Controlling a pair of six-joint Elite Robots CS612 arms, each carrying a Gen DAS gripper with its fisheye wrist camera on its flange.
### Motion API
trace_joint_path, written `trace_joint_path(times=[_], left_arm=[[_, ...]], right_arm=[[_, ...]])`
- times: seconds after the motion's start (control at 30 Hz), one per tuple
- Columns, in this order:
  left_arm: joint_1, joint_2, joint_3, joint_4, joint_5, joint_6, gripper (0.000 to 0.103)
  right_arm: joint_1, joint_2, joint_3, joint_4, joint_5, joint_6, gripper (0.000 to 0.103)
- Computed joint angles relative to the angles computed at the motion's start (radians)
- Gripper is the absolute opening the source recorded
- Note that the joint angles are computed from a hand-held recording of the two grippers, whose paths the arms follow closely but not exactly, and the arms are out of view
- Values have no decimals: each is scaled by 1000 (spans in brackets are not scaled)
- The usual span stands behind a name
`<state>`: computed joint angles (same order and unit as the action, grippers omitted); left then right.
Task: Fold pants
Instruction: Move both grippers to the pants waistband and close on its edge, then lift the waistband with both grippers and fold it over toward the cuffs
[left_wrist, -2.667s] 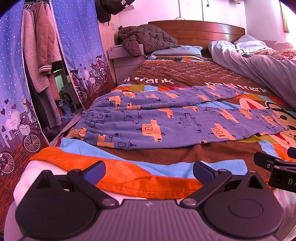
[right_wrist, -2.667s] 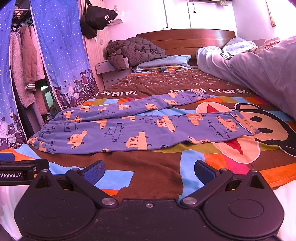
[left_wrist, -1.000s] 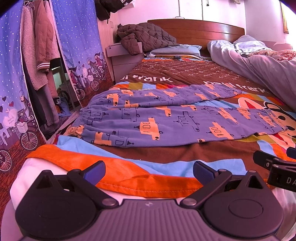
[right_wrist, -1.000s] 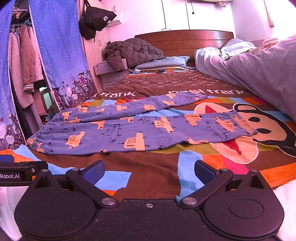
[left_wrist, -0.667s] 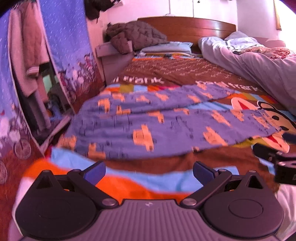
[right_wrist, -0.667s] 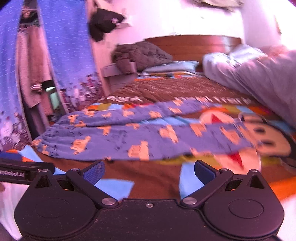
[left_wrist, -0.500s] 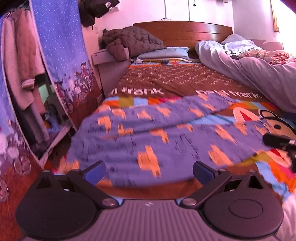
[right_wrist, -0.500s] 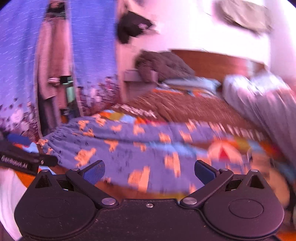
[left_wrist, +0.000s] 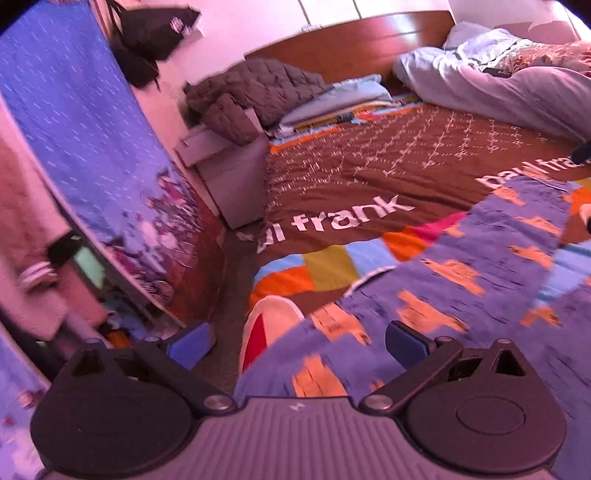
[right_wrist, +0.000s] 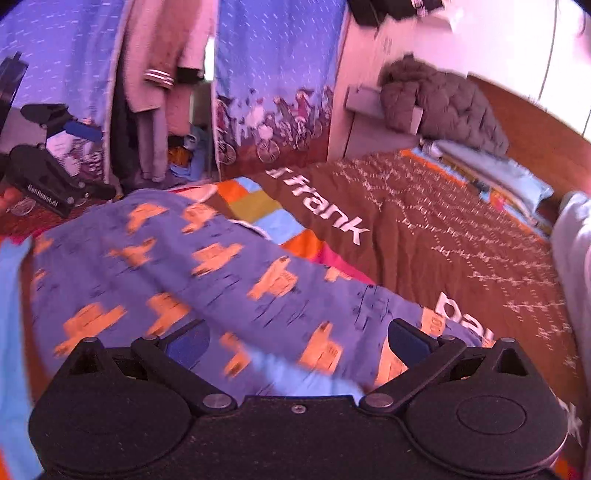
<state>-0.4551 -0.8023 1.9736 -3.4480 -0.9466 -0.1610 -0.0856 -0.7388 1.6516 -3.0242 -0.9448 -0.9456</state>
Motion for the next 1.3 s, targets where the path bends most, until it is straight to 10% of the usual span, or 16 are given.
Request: trace_joint_path(times=[0.27, 0.53, 0.7, 0.77, 0.83, 1.13, 1.3], left_arm=[[148, 102, -192, 124, -292, 169, 93], [184, 117, -288, 438, -416, 206, 73], [185, 112, -285, 449, -457, 224, 45], [179, 106, -279, 453, -452, 235, 9], [161, 104, -281, 467, -399, 238, 1], [122, 114, -250, 263, -196, 273, 0], [140, 161, -305, 335, -218, 216, 5]], right_arm=[[92, 228, -457, 425, -103, -142, 79], [134, 323, -649, 661, -132, -234, 53], [146, 353, -720, 783, -191, -259, 45], [148, 353, -716, 774, -201, -258, 33], [149, 342, -691, 744, -200, -261, 13], [149, 285, -524, 350, -171, -251, 0], [164, 339, -592, 356, -207, -161, 0]])
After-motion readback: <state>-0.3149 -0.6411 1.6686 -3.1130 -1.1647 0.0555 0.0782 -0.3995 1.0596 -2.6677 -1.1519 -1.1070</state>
